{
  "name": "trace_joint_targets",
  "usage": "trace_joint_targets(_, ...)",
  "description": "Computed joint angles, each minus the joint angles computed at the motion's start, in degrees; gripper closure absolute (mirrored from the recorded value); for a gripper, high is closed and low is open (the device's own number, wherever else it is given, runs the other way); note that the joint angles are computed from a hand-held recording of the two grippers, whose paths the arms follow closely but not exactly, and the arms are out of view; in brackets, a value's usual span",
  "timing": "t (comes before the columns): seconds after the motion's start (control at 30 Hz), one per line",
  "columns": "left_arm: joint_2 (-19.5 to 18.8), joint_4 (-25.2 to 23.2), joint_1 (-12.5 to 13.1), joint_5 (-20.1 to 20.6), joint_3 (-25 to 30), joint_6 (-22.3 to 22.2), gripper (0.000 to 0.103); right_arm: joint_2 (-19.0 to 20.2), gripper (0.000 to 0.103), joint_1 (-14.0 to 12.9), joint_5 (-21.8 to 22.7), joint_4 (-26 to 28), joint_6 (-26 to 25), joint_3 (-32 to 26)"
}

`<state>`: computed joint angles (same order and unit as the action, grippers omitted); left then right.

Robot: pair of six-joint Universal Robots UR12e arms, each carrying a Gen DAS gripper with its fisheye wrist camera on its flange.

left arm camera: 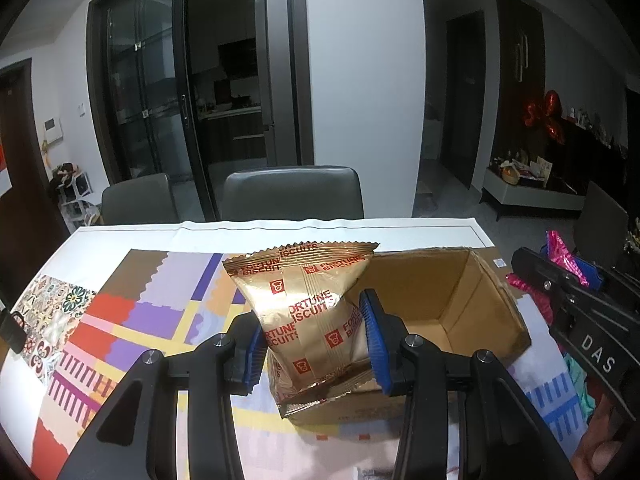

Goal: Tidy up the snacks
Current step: 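Carry the gold packet with the left tool while the right tool carries the pink packet into the box, then open both tools to drop the two packets into the cardboard box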

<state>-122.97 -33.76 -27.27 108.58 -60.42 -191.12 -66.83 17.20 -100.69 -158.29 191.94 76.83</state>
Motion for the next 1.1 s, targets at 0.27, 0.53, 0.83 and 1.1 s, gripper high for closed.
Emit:
trace_joint_targets(0.27,-1.93,-1.64,0.75,0.04,2.75,-0.22,0.060,2.13,0.069,0.12,0.18,0.91,-0.25,-2.84)
trace_joint_targets(0.53,-3.55,-2.85,1.31,-0.51,4.83,0.23,0.060,4.04,0.069,0.08,0.10,2.17,-0.55,-5.39)
trace_joint_targets(0.83,-4.88,-5.31,1.75,-1.17,6.35,-0.40,0.060,5.61,0.069,-0.12,0.10,4.69,-0.54,-7.06)
trace_joint_targets(1.1,-4.81,-5.52,1.90,-1.57,6.13,-0.72,0.048,6.27,0.068,-0.52,1.29,6.60,0.03,-7.84)
